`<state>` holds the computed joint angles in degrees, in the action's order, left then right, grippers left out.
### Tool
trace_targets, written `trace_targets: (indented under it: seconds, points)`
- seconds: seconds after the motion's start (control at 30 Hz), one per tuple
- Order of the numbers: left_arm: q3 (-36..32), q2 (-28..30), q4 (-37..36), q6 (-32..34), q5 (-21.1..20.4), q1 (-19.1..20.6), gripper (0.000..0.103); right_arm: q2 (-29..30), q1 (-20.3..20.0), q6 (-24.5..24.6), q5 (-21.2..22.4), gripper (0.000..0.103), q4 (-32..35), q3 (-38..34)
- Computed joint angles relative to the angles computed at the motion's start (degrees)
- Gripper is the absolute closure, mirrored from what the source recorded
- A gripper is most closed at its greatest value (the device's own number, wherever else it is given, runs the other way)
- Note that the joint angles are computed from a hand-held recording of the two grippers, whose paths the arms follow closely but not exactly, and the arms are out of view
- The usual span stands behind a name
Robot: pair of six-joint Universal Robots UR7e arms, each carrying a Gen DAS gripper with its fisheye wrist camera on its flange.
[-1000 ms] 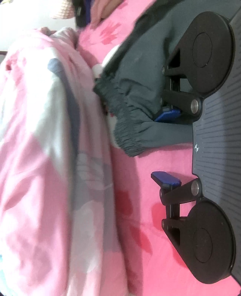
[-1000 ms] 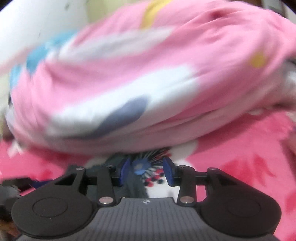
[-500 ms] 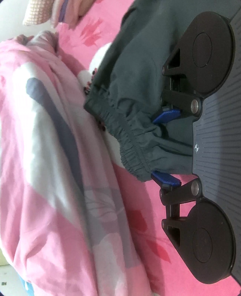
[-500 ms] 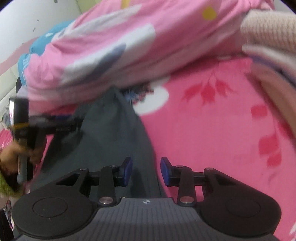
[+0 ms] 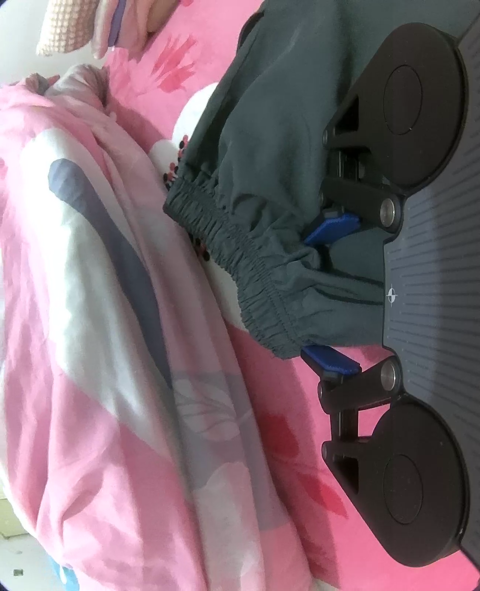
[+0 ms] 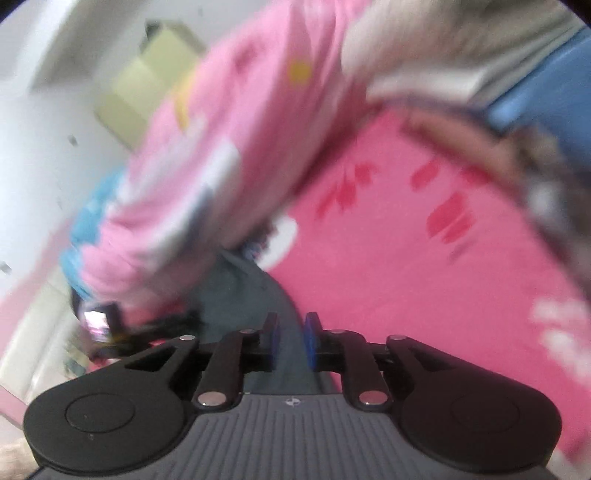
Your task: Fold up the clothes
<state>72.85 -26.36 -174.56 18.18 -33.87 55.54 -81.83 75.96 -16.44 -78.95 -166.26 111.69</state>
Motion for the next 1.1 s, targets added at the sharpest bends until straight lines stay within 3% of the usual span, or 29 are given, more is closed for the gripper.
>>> trace_targets:
  seconds: [0.07,0.17,0.2,0.3,0.43,0.67,0.73,0.77,0.8,1.1]
  points:
    - [-0.3,0.1,0.5,0.0,0.3,0.0,0.04,-7.0,-1.6,0.8,2.7,0.084,0.0,4.7]
    - [-0.5,0.3,1.6,-0.4,1.0,0.2,0.039,-14.9,-3.4,2.3,2.2,0.082,0.9,10.8]
    - [-0.7,0.5,1.8,-0.5,1.2,0.2,0.039,-16.2,-3.4,2.2,0.1,0.082,1.5,12.4]
    - [-1.3,1.1,2.5,-0.5,2.1,0.1,0.039,-16.3,-2.8,0.9,-6.0,0.082,1.6,15.4]
    - [-2.2,1.6,3.6,-0.4,3.2,0.0,0.038,-14.4,-2.3,-1.7,-10.0,0.081,-1.9,18.2]
    - [-2.5,1.8,4.0,-1.2,3.9,-0.1,0.038,-13.8,-3.7,-5.6,-8.6,0.082,-2.7,19.5]
    - [-2.6,2.0,3.7,-0.8,4.2,-0.2,0.038,-12.9,-3.3,-6.8,-10.4,0.088,-4.4,20.0]
    - [-2.6,2.0,3.7,-0.7,4.2,-0.2,0.038,-12.8,-3.0,-7.3,-10.9,0.099,-5.7,20.4]
    - [-2.6,2.0,3.7,-0.5,4.3,-0.2,0.038,-12.8,-2.7,-7.8,-11.4,0.101,-7.0,20.7]
    - [-3.1,2.4,3.2,1.0,4.8,-0.3,0.038,-14.9,-2.4,-8.8,-11.6,0.101,-12.2,21.4]
